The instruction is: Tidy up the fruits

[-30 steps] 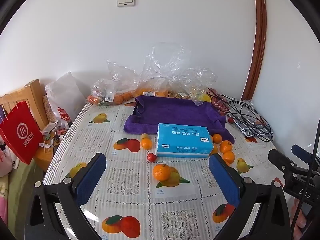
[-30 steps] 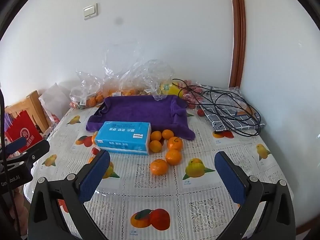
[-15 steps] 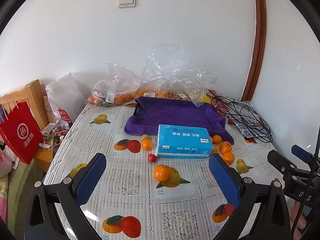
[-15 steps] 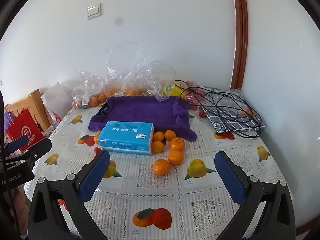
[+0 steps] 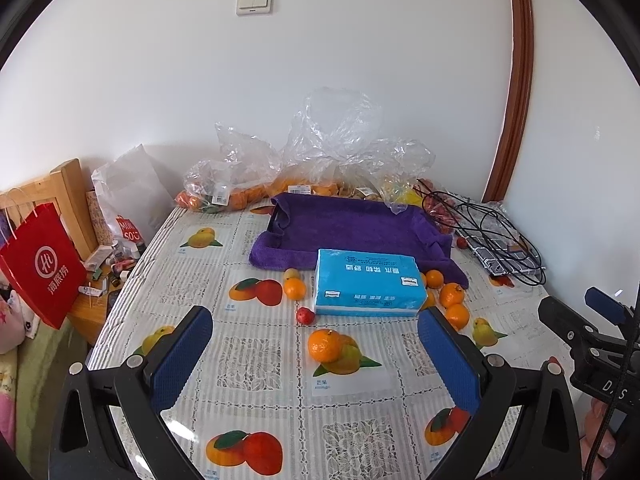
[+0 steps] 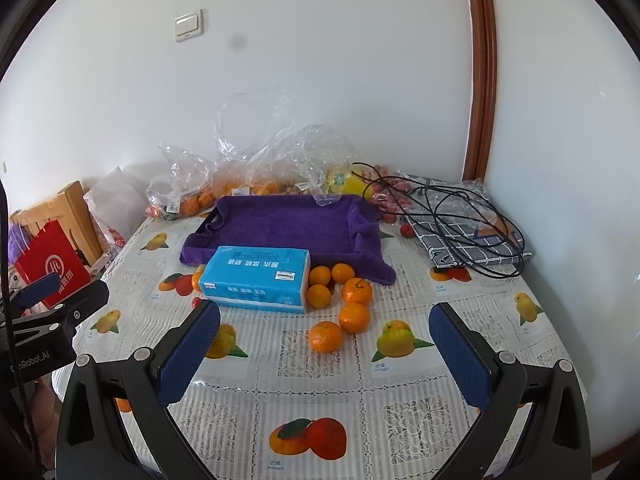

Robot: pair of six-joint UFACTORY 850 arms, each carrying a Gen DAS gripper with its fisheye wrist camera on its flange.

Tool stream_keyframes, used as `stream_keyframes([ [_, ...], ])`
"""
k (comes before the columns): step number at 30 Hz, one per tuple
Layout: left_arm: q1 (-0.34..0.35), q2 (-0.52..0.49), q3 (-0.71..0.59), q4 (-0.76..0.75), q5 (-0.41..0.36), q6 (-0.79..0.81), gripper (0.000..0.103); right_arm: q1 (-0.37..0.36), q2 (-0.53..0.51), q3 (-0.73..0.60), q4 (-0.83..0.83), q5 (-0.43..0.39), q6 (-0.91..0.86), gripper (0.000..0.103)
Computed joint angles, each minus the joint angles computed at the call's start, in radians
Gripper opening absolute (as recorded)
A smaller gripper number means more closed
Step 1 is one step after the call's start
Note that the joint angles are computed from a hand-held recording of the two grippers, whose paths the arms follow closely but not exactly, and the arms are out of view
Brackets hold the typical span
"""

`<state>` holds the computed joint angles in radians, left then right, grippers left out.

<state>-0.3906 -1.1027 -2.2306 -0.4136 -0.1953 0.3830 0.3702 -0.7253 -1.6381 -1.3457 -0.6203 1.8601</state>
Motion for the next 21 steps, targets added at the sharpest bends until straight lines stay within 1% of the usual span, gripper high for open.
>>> stream_keyframes([
  [2,0.0,0.002,0.002,-0.018,0.001,0.019,0.103,0.0,0.002,0.002,-0.004,0.002,0.003,0.103],
  [5,-0.004,0.007,0.009,0.033,0.013,-0.02,0.103,-0.002,0.005,0.007,-0.013,0.009,0.015,0.103],
  [9,-0.003,0.02,0.031,-0.04,0.021,0.048,0.103,-0.001,0.005,0.008,-0.016,0.008,0.021,0.103],
  [12,-0.003,0.02,0.032,-0.044,0.024,0.059,0.103,-0.001,0.005,0.009,-0.014,0.007,0.026,0.103],
  [16,-0.005,0.013,0.016,-0.021,0.006,0.032,0.103,0.0,0.007,0.012,-0.022,0.002,0.037,0.103],
  [19,-0.008,0.014,0.019,0.018,0.011,-0.001,0.103,-0.003,0.012,0.019,-0.025,0.009,0.047,0.103],
  [21,-0.007,0.014,0.018,-0.038,0.007,0.048,0.103,-0.002,0.013,0.019,-0.026,0.006,0.042,0.103],
])
